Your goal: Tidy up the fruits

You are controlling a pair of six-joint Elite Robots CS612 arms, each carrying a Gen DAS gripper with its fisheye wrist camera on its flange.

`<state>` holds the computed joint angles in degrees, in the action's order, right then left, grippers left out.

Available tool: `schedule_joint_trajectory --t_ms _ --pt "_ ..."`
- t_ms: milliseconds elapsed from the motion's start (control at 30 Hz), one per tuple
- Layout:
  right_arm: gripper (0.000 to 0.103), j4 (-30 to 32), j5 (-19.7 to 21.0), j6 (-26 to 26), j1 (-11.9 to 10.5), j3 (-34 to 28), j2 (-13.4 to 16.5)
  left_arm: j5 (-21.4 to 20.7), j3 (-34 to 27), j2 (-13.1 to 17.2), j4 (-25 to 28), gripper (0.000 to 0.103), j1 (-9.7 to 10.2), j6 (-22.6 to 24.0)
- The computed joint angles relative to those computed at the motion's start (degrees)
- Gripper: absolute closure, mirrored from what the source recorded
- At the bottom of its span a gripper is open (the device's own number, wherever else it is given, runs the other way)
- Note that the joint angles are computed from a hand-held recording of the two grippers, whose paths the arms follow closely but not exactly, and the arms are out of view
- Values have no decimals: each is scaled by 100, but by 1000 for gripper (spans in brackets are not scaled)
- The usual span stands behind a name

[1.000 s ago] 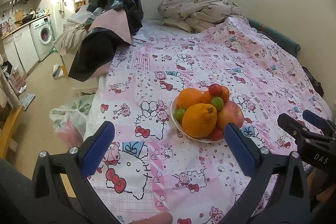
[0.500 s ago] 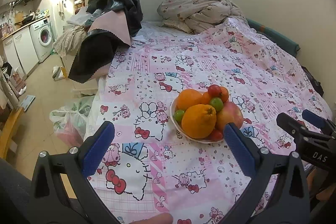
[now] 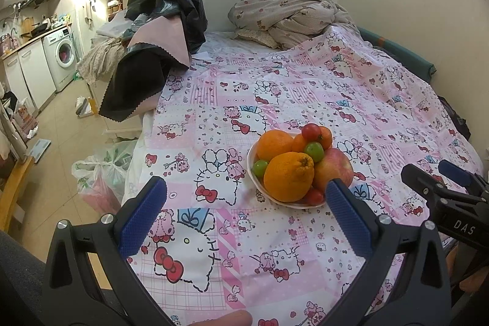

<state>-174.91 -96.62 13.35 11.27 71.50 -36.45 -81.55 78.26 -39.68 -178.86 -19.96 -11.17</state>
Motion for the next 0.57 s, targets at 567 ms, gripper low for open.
schedule_joint_trajectory --t_ms 567 --pt "0 1 18 0 2 -3 5 -49 -1 -11 63 0 11 6"
